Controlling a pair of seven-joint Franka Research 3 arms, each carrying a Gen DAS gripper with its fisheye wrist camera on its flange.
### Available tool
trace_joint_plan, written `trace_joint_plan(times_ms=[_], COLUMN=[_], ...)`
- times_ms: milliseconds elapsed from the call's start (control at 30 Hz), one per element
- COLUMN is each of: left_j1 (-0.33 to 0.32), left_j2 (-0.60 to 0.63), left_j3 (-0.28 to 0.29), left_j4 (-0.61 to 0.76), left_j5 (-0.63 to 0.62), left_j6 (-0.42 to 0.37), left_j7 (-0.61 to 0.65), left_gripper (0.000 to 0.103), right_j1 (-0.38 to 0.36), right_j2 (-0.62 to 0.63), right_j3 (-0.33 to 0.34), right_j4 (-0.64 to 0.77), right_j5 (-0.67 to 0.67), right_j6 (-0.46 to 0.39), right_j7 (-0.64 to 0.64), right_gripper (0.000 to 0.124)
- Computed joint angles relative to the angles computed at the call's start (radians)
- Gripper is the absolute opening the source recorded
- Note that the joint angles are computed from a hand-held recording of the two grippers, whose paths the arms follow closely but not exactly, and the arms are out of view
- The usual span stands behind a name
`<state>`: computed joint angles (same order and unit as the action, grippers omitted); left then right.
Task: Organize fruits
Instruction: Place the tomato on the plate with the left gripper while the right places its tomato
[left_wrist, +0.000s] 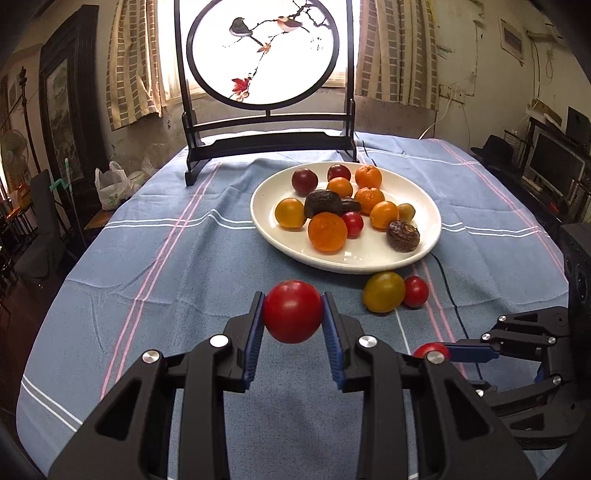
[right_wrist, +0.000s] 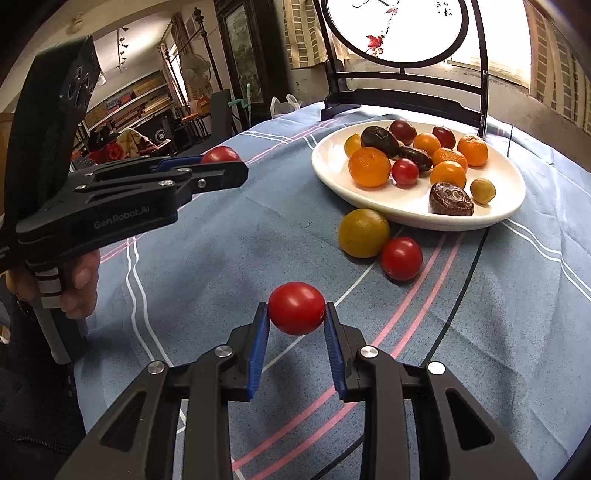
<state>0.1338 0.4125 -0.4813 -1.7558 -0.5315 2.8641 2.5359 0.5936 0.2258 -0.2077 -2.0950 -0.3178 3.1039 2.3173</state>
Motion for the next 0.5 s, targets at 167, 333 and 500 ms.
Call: trace_joint_plan(times_ms=[167, 333, 500], left_j1=[-0.030, -0.071, -0.155], left_j2=[0.030, 0.097, 0.230], left_j3=[0.045, 0.063, 0.073], left_j4=[0.064, 0.206, 0.449], left_j5=[0.078, 0.160, 0.240], left_j6=[-0.086, -0.144, -0.161], left_j7=[-0.030, -0.020, -0.063], left_gripper=[0.030, 0.030, 0.030], right_j1=[0.061, 0.015, -0.012], right_j2=[-0.014, -0.056, -0.066], right_j3=[-0.083, -0.070, -0.108], right_j4=[0.002, 0.019, 0.129], right_j5=[-0.128, -0.211, -0.413], right_j6=[-0.040, -0.102, -0.221], right_j7=[0.149, 0.226, 0.351], right_gripper=[0.030, 0.030, 0.030])
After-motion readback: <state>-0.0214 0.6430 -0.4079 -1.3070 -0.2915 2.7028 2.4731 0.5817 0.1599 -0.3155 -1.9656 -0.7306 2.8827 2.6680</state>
